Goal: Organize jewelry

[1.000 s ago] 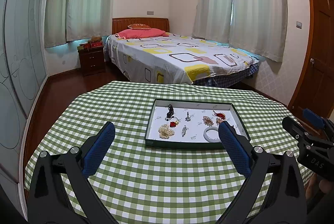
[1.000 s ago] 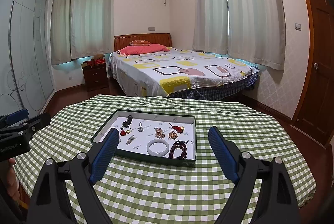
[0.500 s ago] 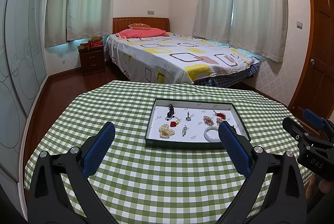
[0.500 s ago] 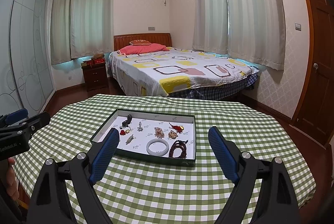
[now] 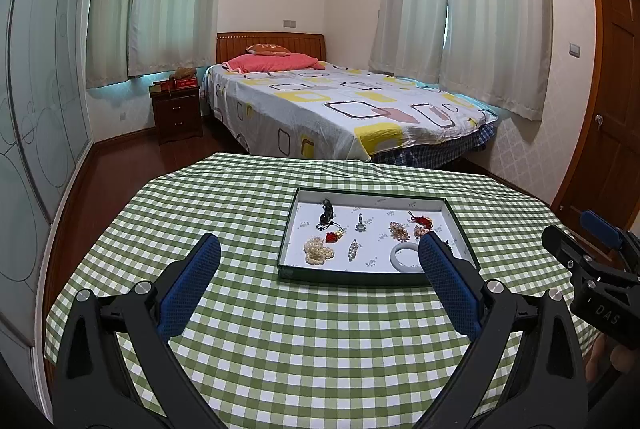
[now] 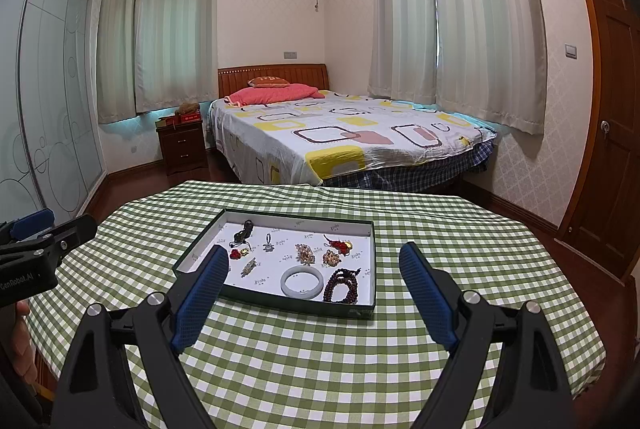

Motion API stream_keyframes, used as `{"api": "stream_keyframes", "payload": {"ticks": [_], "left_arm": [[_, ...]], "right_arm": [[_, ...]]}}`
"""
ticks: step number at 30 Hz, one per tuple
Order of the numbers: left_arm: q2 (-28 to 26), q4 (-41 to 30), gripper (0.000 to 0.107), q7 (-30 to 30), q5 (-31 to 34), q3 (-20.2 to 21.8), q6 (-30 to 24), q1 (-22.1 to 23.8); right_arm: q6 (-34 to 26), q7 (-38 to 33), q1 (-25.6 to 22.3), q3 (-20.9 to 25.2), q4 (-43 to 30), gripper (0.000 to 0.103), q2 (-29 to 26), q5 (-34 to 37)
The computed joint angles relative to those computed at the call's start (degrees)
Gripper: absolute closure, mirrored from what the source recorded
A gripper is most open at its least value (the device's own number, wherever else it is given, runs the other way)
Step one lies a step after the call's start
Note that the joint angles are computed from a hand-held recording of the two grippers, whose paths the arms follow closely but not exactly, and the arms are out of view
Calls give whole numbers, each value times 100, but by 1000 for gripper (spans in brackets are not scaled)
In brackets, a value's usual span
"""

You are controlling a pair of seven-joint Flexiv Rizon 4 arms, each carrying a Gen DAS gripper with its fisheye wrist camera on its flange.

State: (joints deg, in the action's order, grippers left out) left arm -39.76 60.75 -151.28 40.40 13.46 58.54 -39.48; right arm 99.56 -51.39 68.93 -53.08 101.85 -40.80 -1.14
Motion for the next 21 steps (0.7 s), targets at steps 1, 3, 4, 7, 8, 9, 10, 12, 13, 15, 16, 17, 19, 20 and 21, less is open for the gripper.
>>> {"api": "stream_keyframes", "payload": {"ticks": [1,3,4,7,8,9,10,12,13,15,16,17,19,20,21], "left_arm": [[5,8,10,-2,1,-1,3,1],[7,11,10,-9,9,2,7,0],[5,9,10,-19,16,5,11,-3],[6,14,10,-51,37,15,21,-11],[3,12,10,-56,39,13,27,-10],[-2,3,10,-58,39,12,24,-9],[4,16,10,-61,44,14,38,-6],[-4,2,10,-65,49,16,36,-9],[0,5,10,-71,53,21,36,-10],[-2,-4,10,-94,62,32,23,-18],[-9,-16,10,-112,69,40,13,-23],[-9,-16,10,-117,76,38,22,-21],[-16,-28,10,-94,75,28,16,-13],[-27,-48,10,-68,78,24,4,-14],[-29,-52,10,-53,86,25,4,-16]], "right_arm": [[0,-1,0,0,0,19,0,1],[-2,-3,-3,4,-1,19,1,-1],[-2,-2,-2,1,0,19,0,1],[3,-3,-3,2,-1,19,-2,4],[3,-4,4,-8,1,19,-5,5],[7,-4,7,-10,3,19,-5,9],[7,-4,-3,-3,-4,19,-4,10],[10,-4,2,-10,-4,19,-8,16],[6,-6,3,-10,-3,19,-5,17],[5,-7,4,-10,-1,19,-3,16],[7,-10,4,-5,2,19,3,15],[11,-13,1,-3,0,19,2,14],[9,-22,-1,-2,1,19,3,10],[11,-21,-6,3,-2,19,2,13],[14,-25,-14,11,-3,19,3,13]]}}
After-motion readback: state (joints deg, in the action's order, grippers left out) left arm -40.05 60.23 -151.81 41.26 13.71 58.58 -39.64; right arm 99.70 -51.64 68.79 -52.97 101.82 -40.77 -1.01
